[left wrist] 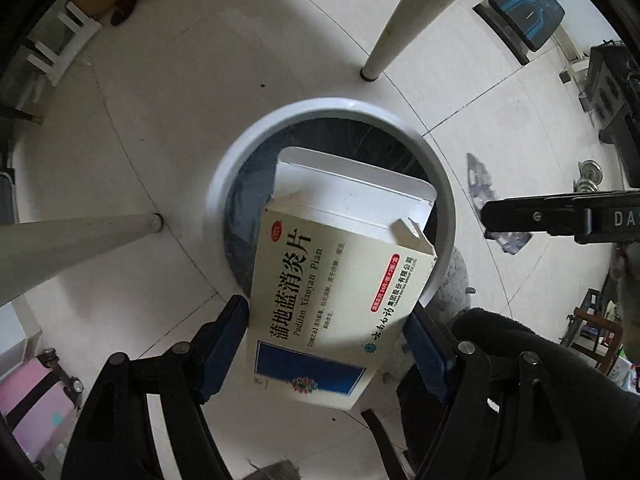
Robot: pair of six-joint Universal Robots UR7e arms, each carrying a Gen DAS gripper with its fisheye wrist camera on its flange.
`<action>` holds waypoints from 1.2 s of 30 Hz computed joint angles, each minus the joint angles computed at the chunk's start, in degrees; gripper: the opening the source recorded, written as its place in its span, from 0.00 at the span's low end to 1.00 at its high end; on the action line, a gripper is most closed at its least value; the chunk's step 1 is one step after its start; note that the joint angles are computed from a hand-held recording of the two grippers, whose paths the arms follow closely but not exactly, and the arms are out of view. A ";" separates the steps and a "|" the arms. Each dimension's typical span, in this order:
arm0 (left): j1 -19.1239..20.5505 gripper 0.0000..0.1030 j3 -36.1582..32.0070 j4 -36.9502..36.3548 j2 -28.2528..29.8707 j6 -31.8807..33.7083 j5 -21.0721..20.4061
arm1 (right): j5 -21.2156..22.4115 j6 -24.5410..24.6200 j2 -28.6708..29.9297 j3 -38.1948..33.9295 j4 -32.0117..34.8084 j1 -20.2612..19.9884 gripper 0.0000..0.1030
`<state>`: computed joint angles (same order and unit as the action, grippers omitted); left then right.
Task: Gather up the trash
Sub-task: 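Open left tool over the bin while right tool drops the blister pack in, then move both open tools back over the table toward the remaining items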
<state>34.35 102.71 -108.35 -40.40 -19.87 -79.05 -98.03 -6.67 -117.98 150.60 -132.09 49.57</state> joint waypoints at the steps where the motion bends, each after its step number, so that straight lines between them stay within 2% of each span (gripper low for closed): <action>1: 0.26 0.76 -0.06 -0.09 0.21 -0.13 -0.06 | 0.51 -0.92 1.02 -0.07 -0.69 -0.84 0.55; 2: 0.35 0.82 0.54 -0.50 -0.35 -0.36 -0.21 | 1.36 -2.28 1.76 0.04 -1.39 -2.11 0.60; 3: 0.28 0.85 0.84 -0.78 -0.56 -0.66 -0.15 | 2.00 -3.43 1.90 0.44 -1.84 -3.30 0.71; 4: 0.26 0.93 0.88 -0.76 -0.83 -0.80 -0.06 | 2.58 -4.50 2.08 0.63 -1.87 -4.54 0.75; 6: 0.23 0.95 1.10 -1.40 -0.90 -1.12 0.05 | 3.92 -5.55 2.38 0.97 -1.63 -5.53 0.81; 9: -0.79 0.95 1.19 -0.42 -1.65 -1.86 1.87 | 2.39 -5.06 2.23 0.96 -1.85 -3.89 0.89; 10: -0.81 0.95 1.28 -0.23 -1.95 -1.97 2.25 | 0.84 -4.25 1.94 1.07 -2.22 -2.46 0.93; 12: -1.62 0.95 1.53 0.50 -2.68 -2.67 3.45 | -1.89 -3.02 0.73 1.10 -1.84 0.20 0.95; 20: -5.18 0.95 0.91 5.73 -5.94 -5.32 5.32 | -17.54 5.77 -0.29 -1.99 0.97 16.74 0.98; 25: -7.05 0.95 -0.82 9.51 -8.00 -6.87 5.82 | -23.88 12.64 -1.84 -5.84 9.37 26.65 0.99; 31: -9.80 0.95 -4.51 14.88 -10.59 -9.92 5.20 | -26.91 24.66 -3.95 -12.53 24.72 39.17 0.99; 36: -12.55 0.95 -9.34 21.70 -13.46 -13.30 4.23 | -26.69 37.11 -2.56 -21.55 39.18 50.76 0.99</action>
